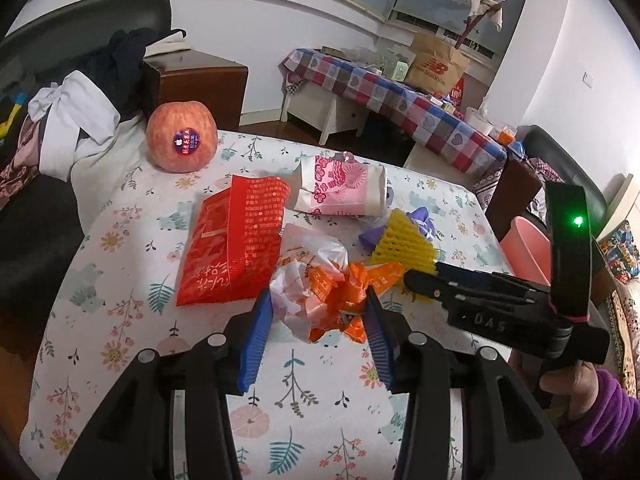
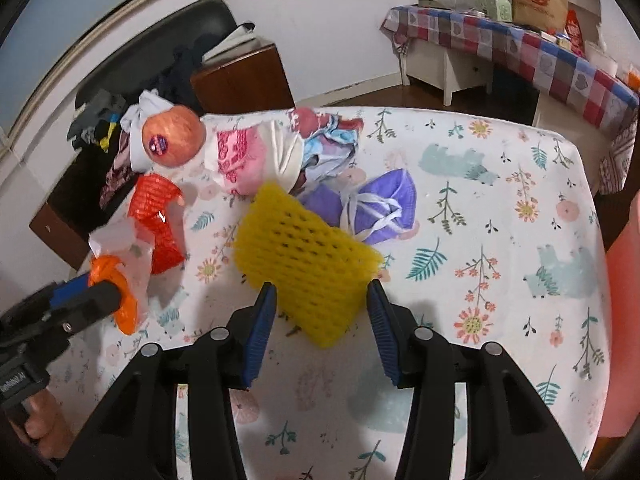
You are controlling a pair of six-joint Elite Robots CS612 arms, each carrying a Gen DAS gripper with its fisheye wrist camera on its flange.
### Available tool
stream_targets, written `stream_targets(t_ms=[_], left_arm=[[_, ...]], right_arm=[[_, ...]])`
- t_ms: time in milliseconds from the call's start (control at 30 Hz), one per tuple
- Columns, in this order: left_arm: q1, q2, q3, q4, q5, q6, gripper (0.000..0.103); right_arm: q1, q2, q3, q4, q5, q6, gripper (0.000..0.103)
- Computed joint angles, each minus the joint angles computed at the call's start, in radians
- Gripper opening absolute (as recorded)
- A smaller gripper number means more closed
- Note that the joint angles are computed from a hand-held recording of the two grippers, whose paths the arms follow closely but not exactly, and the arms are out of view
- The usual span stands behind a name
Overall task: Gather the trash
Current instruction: 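Grasp the white bag with orange ribbon with the left tool while the right tool grasps the yellow foam net, then carry the white bag and yellow foam net over the pink bucket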
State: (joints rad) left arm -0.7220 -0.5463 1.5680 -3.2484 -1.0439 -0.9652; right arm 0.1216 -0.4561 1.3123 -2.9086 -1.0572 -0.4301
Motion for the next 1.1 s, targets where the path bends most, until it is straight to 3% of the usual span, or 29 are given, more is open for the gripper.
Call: stream_targets(t_ms=[33,100,200,600,1100], left_arm=[[-0.001,0.0,0.002,-0.001,0.001,-0.001,0.044],[-0.002,0.0,0.001,-0.001,0.002,-0.001,0.044],[-0.006,-0.004,0.006,-0.005,0.009,0.003,0.044],[-0.023,-0.006,-0.031,-0.005,0.034,0.057,0.044],[-0.041,0.061,-0.224,0.011,0.0,0.257,0.044]], right_arm=[[-0.001,-0.001,0.004,-0.002,0.002,-0.004,0.047],[-0.002,-0.005,0.013,-0.008,0.003,-0.009,0.033],[-0.011,-0.012,0.032,-0.029,0.025,0.0,0.027],[-0.067,-0.064,0.135,-0.162,0.12,0.07,0.026],[-0.143,-0.068,0.165,-0.321,0.094,0.235,0.026]])
